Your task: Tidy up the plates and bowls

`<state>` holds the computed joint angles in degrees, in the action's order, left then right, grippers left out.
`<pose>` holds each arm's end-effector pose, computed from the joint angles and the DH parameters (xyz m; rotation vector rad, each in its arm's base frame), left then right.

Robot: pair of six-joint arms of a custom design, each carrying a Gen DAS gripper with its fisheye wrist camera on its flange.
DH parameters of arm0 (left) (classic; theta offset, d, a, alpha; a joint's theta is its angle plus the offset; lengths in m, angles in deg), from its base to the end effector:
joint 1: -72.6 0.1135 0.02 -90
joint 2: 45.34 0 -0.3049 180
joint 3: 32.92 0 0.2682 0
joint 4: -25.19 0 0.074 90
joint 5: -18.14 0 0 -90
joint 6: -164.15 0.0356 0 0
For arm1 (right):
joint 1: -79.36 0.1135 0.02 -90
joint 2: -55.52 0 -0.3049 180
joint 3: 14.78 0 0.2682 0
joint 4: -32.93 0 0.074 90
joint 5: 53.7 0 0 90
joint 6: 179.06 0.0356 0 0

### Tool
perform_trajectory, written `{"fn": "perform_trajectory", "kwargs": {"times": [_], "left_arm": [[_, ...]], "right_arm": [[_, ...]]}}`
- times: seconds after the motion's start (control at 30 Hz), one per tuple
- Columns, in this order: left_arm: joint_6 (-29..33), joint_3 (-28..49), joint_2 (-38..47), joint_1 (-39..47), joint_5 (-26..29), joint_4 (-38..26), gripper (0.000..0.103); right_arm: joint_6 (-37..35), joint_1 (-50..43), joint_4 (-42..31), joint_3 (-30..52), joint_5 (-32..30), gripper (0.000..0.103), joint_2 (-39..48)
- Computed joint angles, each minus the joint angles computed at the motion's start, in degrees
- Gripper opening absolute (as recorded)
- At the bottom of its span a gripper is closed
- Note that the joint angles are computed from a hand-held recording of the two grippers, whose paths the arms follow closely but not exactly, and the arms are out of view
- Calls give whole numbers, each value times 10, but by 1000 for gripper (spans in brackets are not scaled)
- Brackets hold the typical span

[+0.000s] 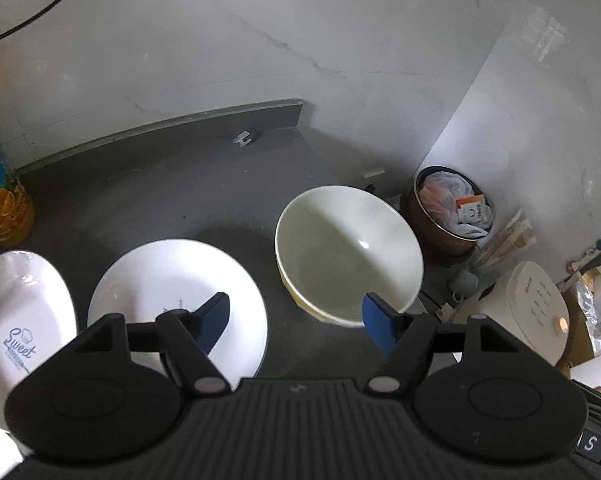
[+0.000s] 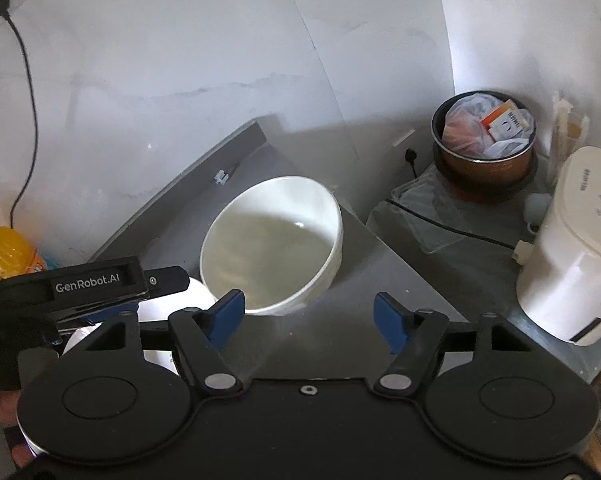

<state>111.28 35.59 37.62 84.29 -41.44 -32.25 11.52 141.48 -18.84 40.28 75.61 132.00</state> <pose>0.2728 0.0380 0.2497 0.6826 2.5122 -0.4726 0.1264 0.1908 0.2148 0.9152 2.2369 0.2229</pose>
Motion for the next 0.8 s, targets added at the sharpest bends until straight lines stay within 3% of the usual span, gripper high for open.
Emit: {"fn": "perform_trajectory", "kwargs": {"times": [0.27,0.53,0.67,0.8], "left_arm": [[-77,-12,47,-58,-33,76,69],[-123,3,115,-88,-68,119,62],[-134,5,133,-95,-78,130,57],[-142,10,149,-99,-85,132,40]], "right_arm": [[-107,-100,134,-47,-60,64,12],[-141,-148,208,-62,-104,60,47],[-146,-166,233,-66,-120,50,66],[-160,-174,244,-62,-120,38,92]]}}
